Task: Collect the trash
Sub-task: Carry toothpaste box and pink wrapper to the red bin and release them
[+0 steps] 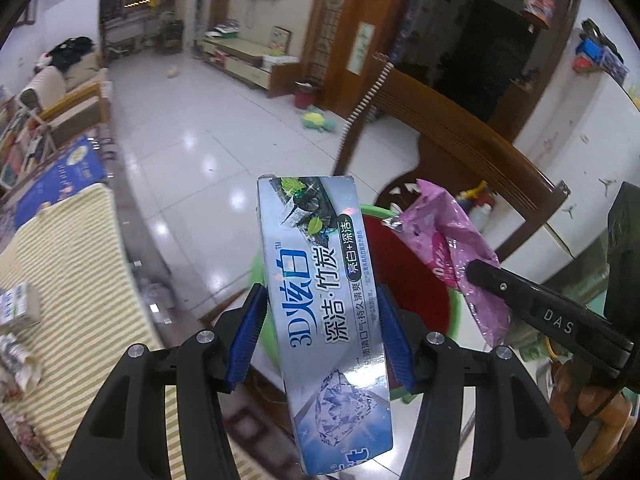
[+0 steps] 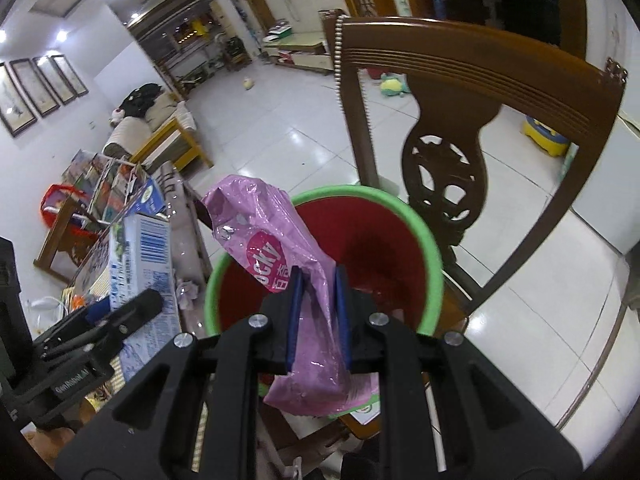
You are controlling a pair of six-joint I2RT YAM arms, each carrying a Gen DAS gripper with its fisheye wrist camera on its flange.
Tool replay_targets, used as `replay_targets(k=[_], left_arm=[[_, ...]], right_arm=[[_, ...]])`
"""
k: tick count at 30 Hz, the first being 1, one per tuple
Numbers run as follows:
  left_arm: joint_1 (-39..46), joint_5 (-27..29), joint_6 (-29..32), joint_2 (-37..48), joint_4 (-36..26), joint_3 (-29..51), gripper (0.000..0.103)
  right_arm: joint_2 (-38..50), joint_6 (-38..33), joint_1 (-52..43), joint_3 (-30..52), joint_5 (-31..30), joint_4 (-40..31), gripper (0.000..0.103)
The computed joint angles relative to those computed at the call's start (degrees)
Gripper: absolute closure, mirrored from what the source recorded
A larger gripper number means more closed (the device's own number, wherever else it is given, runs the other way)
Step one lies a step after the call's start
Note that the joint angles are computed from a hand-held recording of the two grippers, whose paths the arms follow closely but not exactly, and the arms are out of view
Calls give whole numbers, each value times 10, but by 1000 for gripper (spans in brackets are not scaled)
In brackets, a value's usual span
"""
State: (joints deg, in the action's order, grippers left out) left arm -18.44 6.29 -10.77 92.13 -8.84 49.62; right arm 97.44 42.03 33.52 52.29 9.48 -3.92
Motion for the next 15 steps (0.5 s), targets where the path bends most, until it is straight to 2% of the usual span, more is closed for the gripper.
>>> replay_targets(k=[7, 15], left_arm=[[-23, -7, -4, 71, -3, 65, 49], [-15, -2, 5, 96, -5, 88, 49]], right_arm=[[-2, -4, -24, -9, -6, 9, 86], [0, -3, -28, 0, 3, 4, 86]])
